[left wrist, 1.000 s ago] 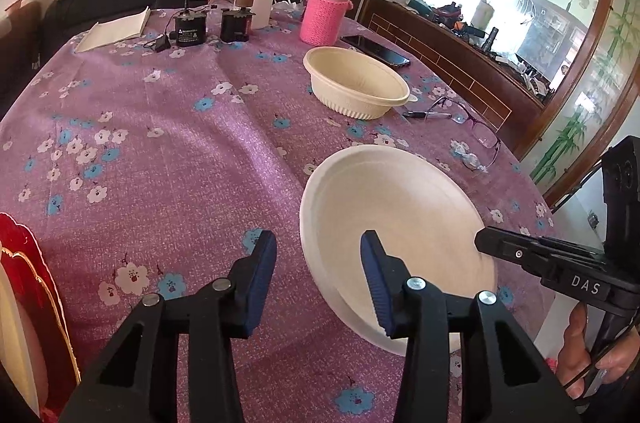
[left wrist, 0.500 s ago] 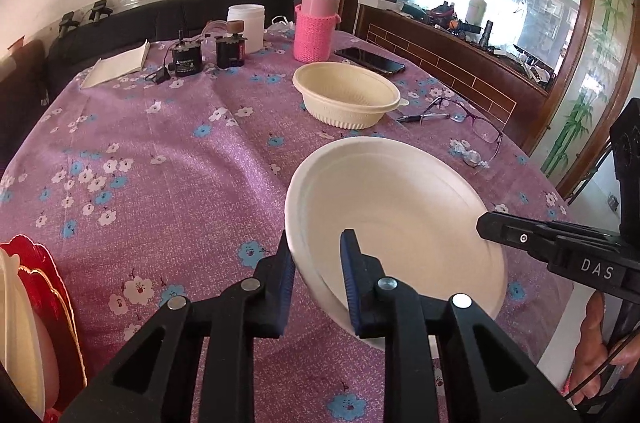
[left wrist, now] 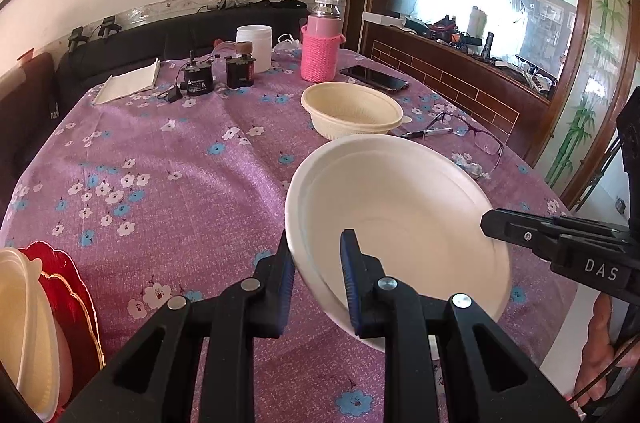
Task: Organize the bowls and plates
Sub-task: 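Lift the white bowl with the left tool and carry it toward the plate stack, then lower the white bowl onto the stacked plates and open the left tool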
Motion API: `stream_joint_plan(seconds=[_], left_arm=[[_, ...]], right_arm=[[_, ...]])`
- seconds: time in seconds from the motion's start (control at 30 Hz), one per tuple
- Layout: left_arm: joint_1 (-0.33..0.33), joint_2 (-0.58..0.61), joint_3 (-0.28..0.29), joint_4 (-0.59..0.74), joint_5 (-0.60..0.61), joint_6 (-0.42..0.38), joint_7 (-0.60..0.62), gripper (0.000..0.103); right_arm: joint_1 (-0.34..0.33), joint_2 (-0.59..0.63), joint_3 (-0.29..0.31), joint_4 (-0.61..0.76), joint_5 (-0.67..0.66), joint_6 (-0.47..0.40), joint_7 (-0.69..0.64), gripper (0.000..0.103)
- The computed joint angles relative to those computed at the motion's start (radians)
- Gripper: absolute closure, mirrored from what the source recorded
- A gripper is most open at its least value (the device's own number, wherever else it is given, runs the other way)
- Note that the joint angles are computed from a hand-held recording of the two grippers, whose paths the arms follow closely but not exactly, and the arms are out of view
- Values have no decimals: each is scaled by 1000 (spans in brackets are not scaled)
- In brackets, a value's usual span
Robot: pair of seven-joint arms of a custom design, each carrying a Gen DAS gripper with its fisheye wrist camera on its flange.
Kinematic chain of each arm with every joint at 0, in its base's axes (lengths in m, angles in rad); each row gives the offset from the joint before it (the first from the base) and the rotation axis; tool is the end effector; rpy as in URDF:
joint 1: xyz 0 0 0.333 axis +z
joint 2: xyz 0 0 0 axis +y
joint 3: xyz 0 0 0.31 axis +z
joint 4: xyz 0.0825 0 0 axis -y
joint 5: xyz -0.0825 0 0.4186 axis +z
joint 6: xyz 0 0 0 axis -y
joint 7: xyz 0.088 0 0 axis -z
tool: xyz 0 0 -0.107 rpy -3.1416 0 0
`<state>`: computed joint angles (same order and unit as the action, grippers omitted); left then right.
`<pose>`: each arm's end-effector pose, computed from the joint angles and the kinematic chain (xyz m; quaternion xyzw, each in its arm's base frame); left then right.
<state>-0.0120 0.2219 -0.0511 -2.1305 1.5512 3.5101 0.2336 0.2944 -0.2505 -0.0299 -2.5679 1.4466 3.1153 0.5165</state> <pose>0.5454 -0.1546 0.3361 -0.4915 0.7631 -0.3808 0.1762 0.4601 0.0373 0.3629 -0.6087 0.6856 -0.1621 0.3649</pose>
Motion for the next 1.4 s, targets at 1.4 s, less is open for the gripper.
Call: stream_joint_plan(seconds=[1.4], left_arm=[[104, -166, -7, -191, -331, 65, 281, 81]], right_arm=[[127, -76, -35, -84, -686, 163, 542, 87]])
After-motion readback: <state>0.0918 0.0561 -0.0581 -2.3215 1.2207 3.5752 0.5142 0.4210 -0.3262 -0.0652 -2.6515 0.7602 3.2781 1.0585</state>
